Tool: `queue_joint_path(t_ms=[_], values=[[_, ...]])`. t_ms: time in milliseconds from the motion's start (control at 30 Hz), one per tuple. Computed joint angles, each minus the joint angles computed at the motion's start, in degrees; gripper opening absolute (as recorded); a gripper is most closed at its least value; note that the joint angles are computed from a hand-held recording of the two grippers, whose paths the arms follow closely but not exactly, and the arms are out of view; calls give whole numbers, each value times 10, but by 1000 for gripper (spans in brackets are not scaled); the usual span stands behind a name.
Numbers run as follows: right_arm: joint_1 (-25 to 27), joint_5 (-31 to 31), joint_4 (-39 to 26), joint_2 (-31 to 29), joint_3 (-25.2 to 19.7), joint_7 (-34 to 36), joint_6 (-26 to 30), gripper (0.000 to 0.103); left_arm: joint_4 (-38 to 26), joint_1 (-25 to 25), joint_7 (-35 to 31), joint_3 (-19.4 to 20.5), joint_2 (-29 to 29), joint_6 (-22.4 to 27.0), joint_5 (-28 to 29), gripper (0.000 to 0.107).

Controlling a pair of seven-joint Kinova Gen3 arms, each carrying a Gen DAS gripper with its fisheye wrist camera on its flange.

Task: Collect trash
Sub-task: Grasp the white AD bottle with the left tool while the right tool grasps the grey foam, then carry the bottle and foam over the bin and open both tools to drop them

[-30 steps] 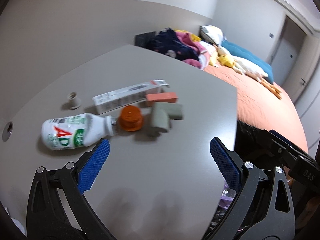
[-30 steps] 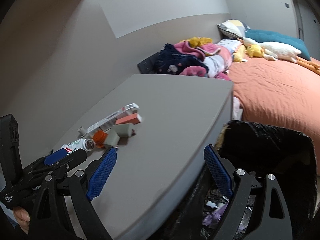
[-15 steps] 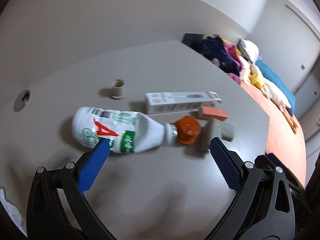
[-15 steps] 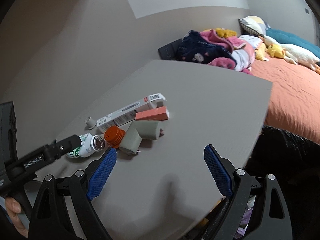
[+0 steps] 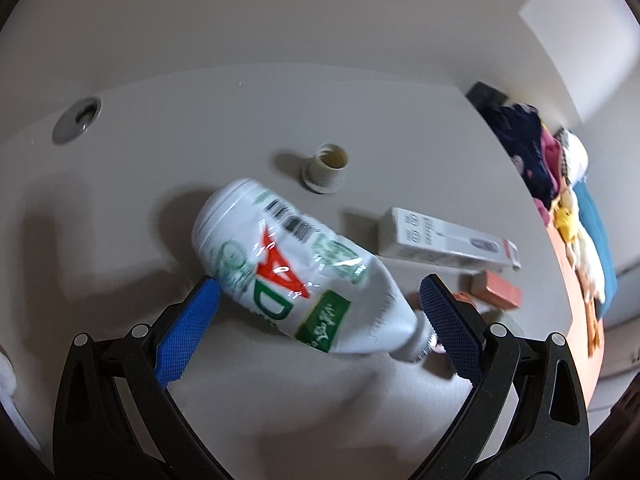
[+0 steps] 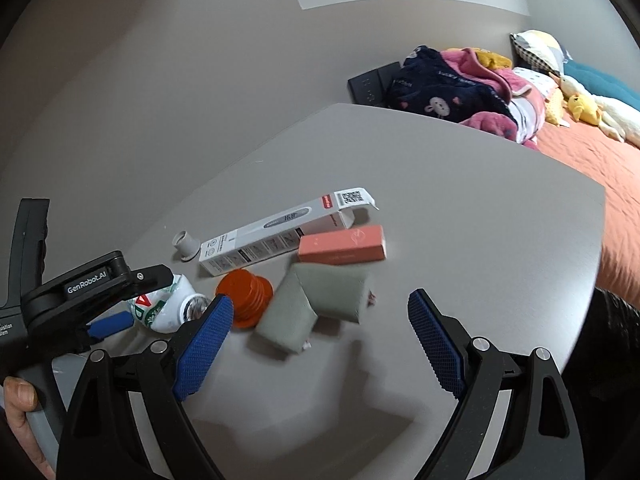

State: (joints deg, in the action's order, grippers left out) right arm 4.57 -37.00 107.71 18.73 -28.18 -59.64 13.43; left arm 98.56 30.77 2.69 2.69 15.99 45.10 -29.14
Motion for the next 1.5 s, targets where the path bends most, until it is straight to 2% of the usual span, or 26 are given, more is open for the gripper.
queue_joint_path(t_ms=[100,233,300,400,433,467,567,667,800,867,933,1000,1233,1400,1500], values=[[-40,25,-17,11,36,-29,5,89,2,-19,-9,1,6,-15,30,97],[-98,78,-34,24,91,-85,11,89,-12,-15,-18,-6,22,-4,31,96],[-105,97,-38,30,96,-102,11,89,-20,-14,-34,-6,29,2,29,95],[-113,121,-42,36,100,-124,9,89,-35,-4,-50,-10,41,19,16,88],[-114,128,-43,38,101,-130,9,89,-38,1,-52,-13,43,22,10,81],[-106,130,-42,41,91,-129,8,87,-39,5,-52,-14,45,23,5,76],[-54,117,-44,50,35,-102,15,75,-17,7,-47,-20,35,-13,-6,71],[-52,111,-44,49,30,-95,18,72,10,10,-37,-25,23,-53,-20,68],[-13,77,-37,55,-7,-72,13,69,49,2,-37,-26,4,-119,-26,63],[4,64,-33,56,-23,-58,11,68,66,4,-27,-32,-4,-147,-30,56],[21,50,-26,54,-40,-44,8,68,84,12,-5,-43,-12,-172,-45,38],[35,38,-21,51,-53,-31,6,68,103,18,15,-52,-22,-200,-60,33],[73,-3,3,27,-81,9,-3,68,128,59,109,-73,-37,-219,-164,31],[114,-50,22,4,-110,55,-6,68,124,58,143,-45,-49,-199,-216,31],[126,-81,31,-12,-112,83,-4,68,125,55,158,-26,-58,-191,-237,31]])
